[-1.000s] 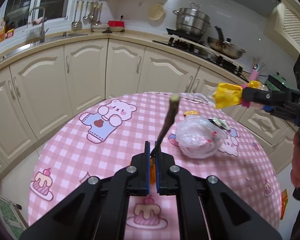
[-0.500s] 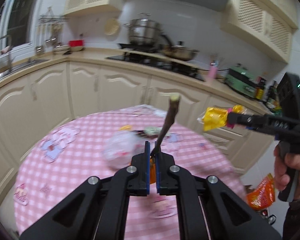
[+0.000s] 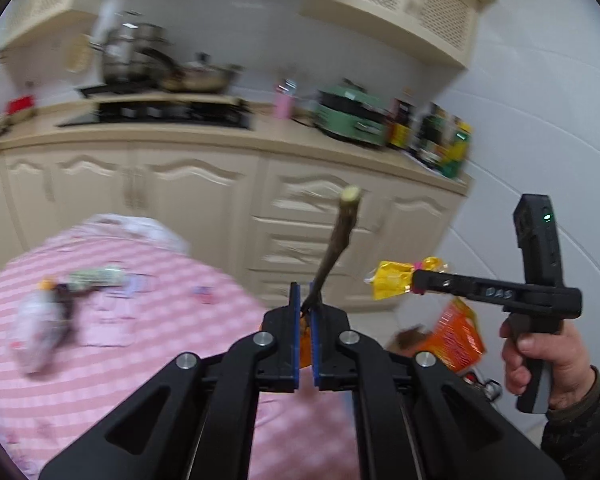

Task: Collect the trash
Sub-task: 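Carry orange candy and yellow snack bag to the blue bin and release both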

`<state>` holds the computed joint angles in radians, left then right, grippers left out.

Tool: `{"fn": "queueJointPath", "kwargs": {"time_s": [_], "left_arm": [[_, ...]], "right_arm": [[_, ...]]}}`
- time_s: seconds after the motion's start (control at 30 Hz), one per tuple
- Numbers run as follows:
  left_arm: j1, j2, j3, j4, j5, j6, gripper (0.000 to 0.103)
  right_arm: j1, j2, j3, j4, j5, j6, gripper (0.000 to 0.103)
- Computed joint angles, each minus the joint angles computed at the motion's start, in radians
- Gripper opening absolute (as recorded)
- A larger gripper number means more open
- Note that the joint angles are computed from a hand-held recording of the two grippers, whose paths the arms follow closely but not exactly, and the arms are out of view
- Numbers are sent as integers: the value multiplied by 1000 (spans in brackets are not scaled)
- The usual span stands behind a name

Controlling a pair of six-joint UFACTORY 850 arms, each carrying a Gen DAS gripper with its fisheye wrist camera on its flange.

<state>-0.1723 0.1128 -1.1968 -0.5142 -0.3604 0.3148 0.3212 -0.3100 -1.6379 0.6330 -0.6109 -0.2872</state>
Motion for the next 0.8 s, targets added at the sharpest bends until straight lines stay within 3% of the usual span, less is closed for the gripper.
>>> {"fn": "queueJointPath", "kwargs": {"time_s": [0.13,0.4,0.57,0.67,0.7,0.73,0.77,0.8], "left_arm": [[-75,-119,-67,-60,-47,70,4],[-191,-349,-203,-24,-168,41,4],[-214,-470,-289,5,-256,10,4],[-219,-526,-342,28,-299,-12,5],[-223,-546,-362,52,-314,-30,6],[-226,-570,-388,70,-333,-46,17],[-228,-580,-403,86,-346,-63,46],[-230,-589,-413,107,-349,-90,60]], "right_arm": [[-48,29,94,-70,20,83,38],[-122,-4,190,-60,-7,200,38],[-163,-42,212,10,-40,226,39],[-178,-56,226,41,-49,223,44],[-182,-57,233,45,-50,225,54],[-186,-64,234,42,-52,236,73],[-188,-67,236,20,-50,270,81],[-190,-69,237,2,-46,295,93]]}}
